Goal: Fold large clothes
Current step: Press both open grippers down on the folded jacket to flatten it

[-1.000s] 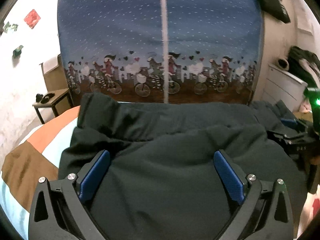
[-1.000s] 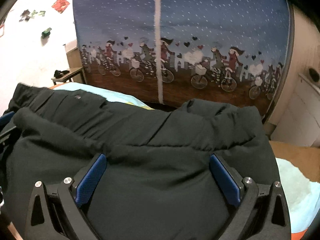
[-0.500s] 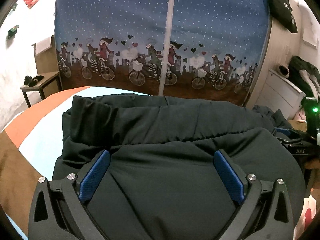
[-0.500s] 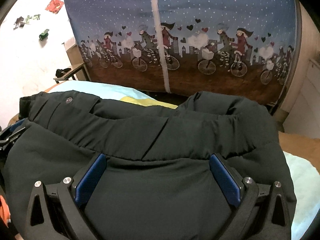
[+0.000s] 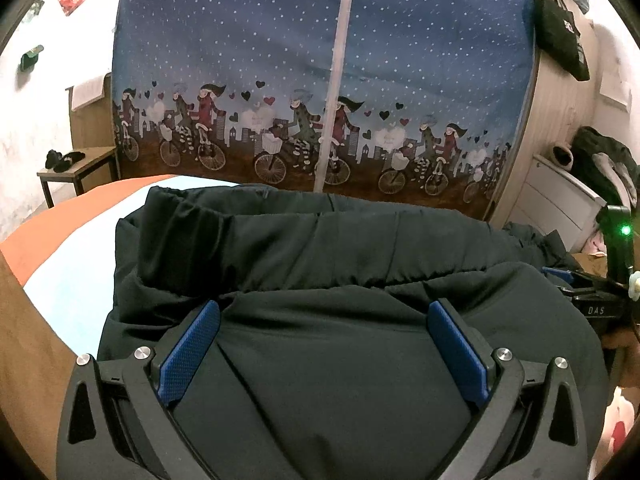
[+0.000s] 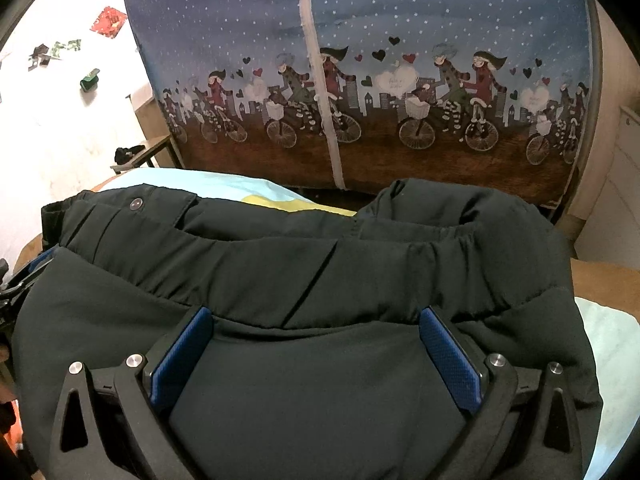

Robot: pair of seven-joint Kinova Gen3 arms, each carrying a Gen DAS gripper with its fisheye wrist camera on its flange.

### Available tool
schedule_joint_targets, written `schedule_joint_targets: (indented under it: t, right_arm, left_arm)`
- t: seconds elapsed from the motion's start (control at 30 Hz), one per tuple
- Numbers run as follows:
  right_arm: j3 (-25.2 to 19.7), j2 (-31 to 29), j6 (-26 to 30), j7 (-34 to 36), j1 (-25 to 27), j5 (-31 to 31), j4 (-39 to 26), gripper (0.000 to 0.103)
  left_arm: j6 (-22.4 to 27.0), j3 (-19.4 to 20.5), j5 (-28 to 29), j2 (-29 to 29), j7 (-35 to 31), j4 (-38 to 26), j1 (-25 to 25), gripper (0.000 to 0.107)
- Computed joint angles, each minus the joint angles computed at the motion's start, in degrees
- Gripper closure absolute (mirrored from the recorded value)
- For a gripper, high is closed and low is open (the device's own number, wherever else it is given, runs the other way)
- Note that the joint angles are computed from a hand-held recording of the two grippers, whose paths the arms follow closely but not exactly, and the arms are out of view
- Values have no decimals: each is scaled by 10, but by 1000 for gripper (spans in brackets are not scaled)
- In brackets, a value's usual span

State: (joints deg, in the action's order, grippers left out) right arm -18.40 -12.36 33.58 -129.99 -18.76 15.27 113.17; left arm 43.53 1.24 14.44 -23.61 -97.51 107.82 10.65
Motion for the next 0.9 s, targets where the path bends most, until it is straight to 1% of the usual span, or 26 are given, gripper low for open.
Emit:
schedule_joint_targets:
  t: [0.1, 0.13, 0.3, 0.47, 0.57, 0.6, 0.63, 0.73, 0.8, 0.9]
  right_arm:
    - [-19, -10, -9, -27, 9, 20, 14, 0]
    - [-20, -14, -11, -30, 10, 22, 17, 0]
    - [-53, -37, -38, -74, 34, 52, 45, 0]
    - [-60, -38, -45, -77, 43, 54, 48, 0]
    - [-80, -50, -56, -100, 61, 71, 60, 0]
    - [-94, -60, -68, -114, 74, 82, 71, 0]
    - [-97, -66, -76, -120, 78, 84, 77, 0]
    - [-85, -76, -93, -106, 76, 64, 88, 0]
    - [-83, -77, -93, -94, 77, 51, 87, 0]
    - [-95, -80, -81, -89, 88, 41, 83, 0]
  left_arm:
    - [-8, 4, -5, -9, 0, 10, -1, 5]
    - [-9, 7, -8, -11, 3, 11, -2, 5]
    - [-8, 13, -15, -16, 9, 15, -1, 5]
    - [-7, 18, -24, -21, 16, 19, -2, 5]
    - [-3, 33, -39, -30, 29, 22, -10, 5]
    - [-3, 38, -44, -33, 33, 23, -12, 5]
    - [-3, 41, -48, -36, 36, 25, -13, 5]
    - [-1, 46, -57, -41, 43, 27, -14, 5]
    - [2, 52, -64, -46, 50, 28, -16, 5]
    - [16, 74, -85, -50, 66, 19, -29, 5]
